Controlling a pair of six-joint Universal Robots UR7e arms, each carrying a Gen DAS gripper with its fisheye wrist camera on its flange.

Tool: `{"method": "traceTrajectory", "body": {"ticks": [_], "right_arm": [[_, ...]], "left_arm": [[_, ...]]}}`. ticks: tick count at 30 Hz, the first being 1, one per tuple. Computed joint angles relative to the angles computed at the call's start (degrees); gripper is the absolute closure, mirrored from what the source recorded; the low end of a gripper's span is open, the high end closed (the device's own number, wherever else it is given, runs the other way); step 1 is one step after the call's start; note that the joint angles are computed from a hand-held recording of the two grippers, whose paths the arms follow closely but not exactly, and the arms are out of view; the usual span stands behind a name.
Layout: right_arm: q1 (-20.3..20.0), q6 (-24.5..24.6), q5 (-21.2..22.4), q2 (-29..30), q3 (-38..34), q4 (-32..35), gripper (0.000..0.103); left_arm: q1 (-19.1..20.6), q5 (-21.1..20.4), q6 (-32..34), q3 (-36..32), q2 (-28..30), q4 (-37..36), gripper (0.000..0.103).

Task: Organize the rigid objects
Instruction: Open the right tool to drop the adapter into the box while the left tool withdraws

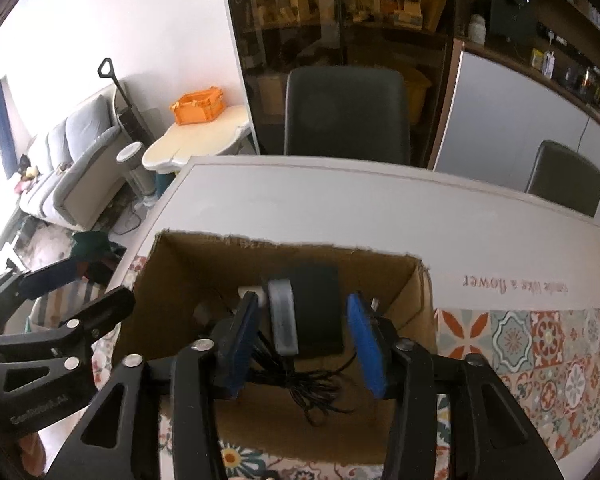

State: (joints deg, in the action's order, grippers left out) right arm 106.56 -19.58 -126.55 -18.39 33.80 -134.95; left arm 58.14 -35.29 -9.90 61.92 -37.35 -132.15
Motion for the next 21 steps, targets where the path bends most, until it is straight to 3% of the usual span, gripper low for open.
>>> {"method": "traceTrajectory", "body": {"ticks": [6, 16, 21], "right_arm": [[1.0, 0.0, -1.9, -2.4, 4.9, -5.1, 0.041], [2.5, 1.8, -2.7, -10.7, 19.7, -14.6, 0.027], [3.5, 0.6, -2.8, -14.2, 26.6, -20.5, 0.02]], "left_arm": [[-1.2, 3.5, 3.3, 5.1, -2.2, -7.9, 0.013], [-4.5, 6.9, 10.3, 14.8, -6.6, -22.2, 0.0], [-6.1, 8.2, 11.4, 19.6, -9.1, -26.7, 0.0]]}}
